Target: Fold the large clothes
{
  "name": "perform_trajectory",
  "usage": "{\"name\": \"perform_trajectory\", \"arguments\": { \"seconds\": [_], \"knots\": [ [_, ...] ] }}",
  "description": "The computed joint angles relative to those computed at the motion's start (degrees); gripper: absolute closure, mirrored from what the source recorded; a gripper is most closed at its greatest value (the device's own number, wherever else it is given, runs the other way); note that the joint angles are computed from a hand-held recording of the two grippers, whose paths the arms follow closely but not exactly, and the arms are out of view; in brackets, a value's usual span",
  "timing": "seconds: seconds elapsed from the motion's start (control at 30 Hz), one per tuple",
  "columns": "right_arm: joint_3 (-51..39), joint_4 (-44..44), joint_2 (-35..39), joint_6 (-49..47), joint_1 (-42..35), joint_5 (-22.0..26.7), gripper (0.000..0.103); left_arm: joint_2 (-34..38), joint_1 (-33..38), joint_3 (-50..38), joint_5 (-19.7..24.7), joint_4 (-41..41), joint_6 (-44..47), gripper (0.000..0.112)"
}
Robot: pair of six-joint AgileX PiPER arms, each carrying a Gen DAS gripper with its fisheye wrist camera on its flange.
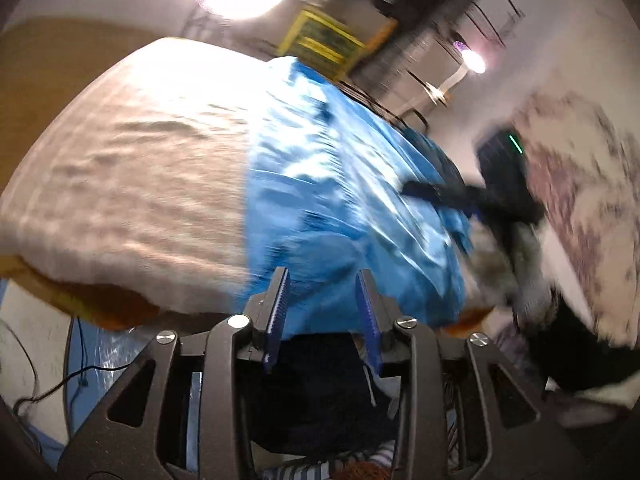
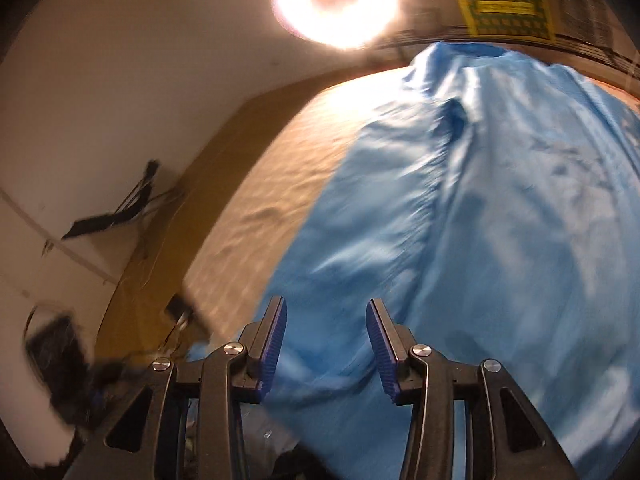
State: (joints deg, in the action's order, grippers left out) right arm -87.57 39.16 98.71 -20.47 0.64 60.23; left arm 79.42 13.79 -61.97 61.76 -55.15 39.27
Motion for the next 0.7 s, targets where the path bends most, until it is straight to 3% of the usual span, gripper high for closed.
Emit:
{"name": "perform_trajectory", "arguments": {
  "seconds": [0.1,0.27,0.33,0.5,0.7],
  "knots": [
    [9.16,0.99,-4.98,1.27,1.81,-2.54,0.044,3.79,2.4,0.28,-2.6,-0.6,-1.03,0.07],
    [16.12,3.88,-5.97,2.44,1.18,-3.1,0.044,13.9,4.07,-2.04,1.22,-5.22,-1.81,0.07],
    [17.28,6.07,-5.06,2.02,0.48,-2.54,0.041,14.75,2.68,-2.25,0.85,-5.34,-1.55,0.07],
    [18.46,10.13,-3.13,0.46,-0.57,-2.94,0.037,12.86,-5.53,-1.95,2.67,-0.99,1.61,0.07],
    [18.24,12.68,-1.53,0.77,-2.32,-1.64,0.037,7.1,-11.97,3.17,0.73,7.63,1.96,0.07]
  ]
}}
